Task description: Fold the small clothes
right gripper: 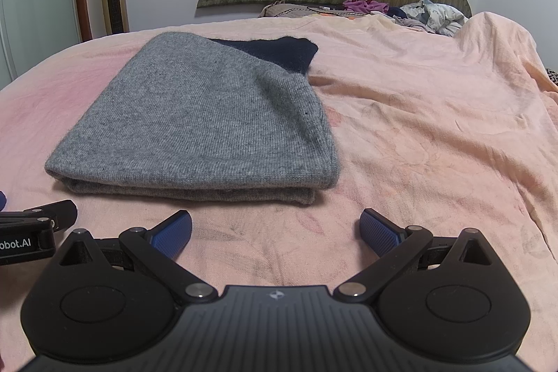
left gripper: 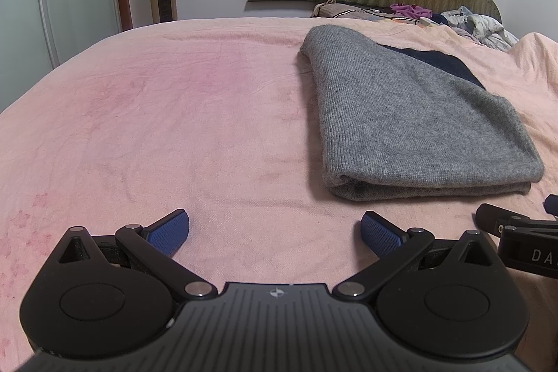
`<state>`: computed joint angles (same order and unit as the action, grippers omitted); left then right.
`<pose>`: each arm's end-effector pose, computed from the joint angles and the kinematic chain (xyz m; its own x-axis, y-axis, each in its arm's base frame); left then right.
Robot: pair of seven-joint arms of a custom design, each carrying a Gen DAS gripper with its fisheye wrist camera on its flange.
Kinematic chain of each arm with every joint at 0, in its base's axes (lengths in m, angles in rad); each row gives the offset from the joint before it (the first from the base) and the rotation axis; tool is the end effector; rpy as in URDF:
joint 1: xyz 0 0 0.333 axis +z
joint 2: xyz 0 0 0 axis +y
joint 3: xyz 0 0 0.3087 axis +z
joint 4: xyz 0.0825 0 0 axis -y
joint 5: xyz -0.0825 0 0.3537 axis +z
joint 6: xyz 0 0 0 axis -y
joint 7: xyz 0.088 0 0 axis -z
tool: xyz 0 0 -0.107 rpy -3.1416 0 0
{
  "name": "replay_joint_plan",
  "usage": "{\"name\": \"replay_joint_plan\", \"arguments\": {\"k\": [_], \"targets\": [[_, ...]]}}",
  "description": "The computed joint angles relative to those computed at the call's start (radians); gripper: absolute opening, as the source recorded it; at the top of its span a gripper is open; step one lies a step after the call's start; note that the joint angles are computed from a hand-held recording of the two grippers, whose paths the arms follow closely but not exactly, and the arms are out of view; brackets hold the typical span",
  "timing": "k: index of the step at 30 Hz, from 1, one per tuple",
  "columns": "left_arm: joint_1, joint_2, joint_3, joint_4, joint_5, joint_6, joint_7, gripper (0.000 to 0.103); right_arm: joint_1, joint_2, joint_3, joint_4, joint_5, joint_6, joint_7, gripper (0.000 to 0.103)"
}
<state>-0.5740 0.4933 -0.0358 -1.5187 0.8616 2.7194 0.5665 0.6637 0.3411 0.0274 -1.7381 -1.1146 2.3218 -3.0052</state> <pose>0.5650 -0.4223 0.4544 -0.2419 -0.9692 -0.0468 -0.6088 0.1891 -0.7704 0.5095 0.3979 0.4223 -0.2979 -0.9544 -0.0194 -0.5869 0.1991 -0.7848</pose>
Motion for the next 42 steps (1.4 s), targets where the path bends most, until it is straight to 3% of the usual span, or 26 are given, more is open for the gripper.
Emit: {"name": "replay_joint_plan", "arguments": {"k": [12,17,29,42], "targets": [[0.021,-0.013,-0.022,0.003,-0.079,-0.007,0.055,0.103,-0.009,-0.031,0.009,-0.028,0.025,0.020,-0.011,0.103],[0.008,-0.034,-0.010,-0.005,-0.050,-0.026,0.042,0.103,-0.013,-0.049,0.019,-0.043,0.030,0.020,-0.030,0.103],[0.024,-0.052,-0.045,-0.023,-0.061,-0.038,0.090,0.103,-0.034,-0.100,0.041,-0.099,-0.013,0.039,0.007,0.103],[0.022,-0.061,-0.040,-0.031,-0.067,-0.045,0.071,0.103,-0.023,-0.094,0.052,-0.076,-0.012,-0.002,-0.024,0.103]]}}
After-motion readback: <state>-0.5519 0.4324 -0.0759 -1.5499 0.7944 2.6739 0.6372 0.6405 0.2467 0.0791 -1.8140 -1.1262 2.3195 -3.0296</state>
